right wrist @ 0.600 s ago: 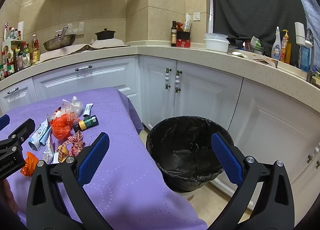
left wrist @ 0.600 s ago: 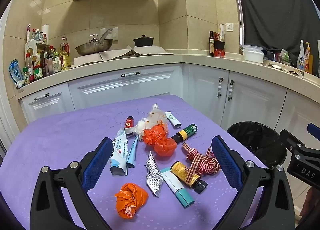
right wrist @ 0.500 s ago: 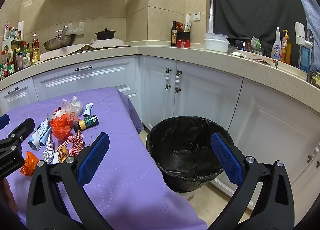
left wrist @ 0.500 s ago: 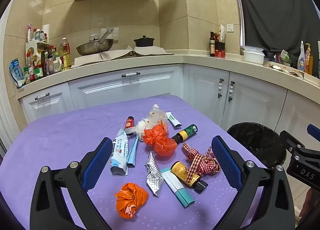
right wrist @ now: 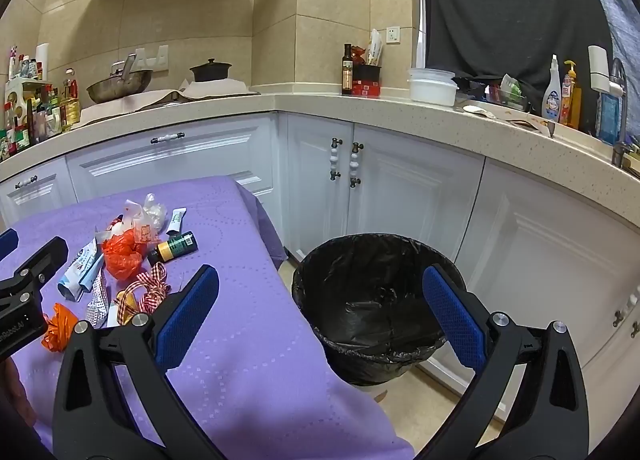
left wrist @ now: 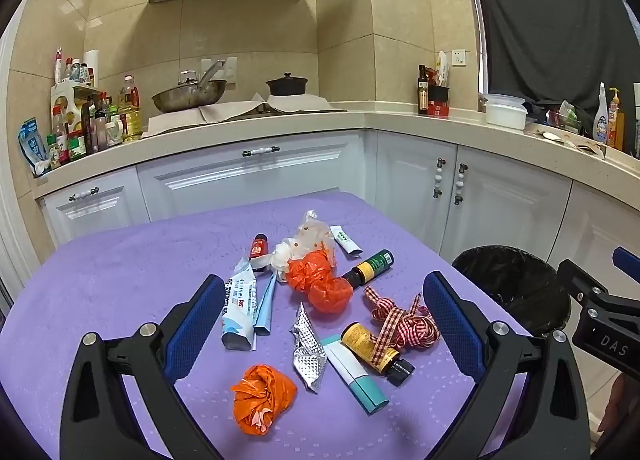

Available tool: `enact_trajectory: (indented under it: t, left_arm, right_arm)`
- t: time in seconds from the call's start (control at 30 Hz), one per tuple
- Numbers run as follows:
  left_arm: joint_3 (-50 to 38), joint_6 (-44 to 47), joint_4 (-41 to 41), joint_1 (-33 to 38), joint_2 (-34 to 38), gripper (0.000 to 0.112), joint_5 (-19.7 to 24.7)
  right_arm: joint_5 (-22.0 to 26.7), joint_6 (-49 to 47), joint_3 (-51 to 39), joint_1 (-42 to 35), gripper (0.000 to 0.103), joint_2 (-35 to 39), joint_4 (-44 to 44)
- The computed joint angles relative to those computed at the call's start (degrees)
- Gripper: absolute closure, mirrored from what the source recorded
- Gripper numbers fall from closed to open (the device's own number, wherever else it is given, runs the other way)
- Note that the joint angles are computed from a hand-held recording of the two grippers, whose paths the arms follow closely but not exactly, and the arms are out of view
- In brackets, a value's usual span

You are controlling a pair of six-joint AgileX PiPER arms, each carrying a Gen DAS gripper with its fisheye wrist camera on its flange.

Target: Collect trash

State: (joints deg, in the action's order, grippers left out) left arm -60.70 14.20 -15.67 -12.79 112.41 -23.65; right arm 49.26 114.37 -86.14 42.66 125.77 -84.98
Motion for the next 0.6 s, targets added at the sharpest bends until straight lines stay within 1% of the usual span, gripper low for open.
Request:
enact_trajectory:
  t: [0.6]
  left_arm:
    - [0.42,-0.89,0.93,0.24,-0.27,0.016,-0.07]
  right_arm:
    - [0.15,-0.18,-0.18,0.13,0.004,-0.05,0.15]
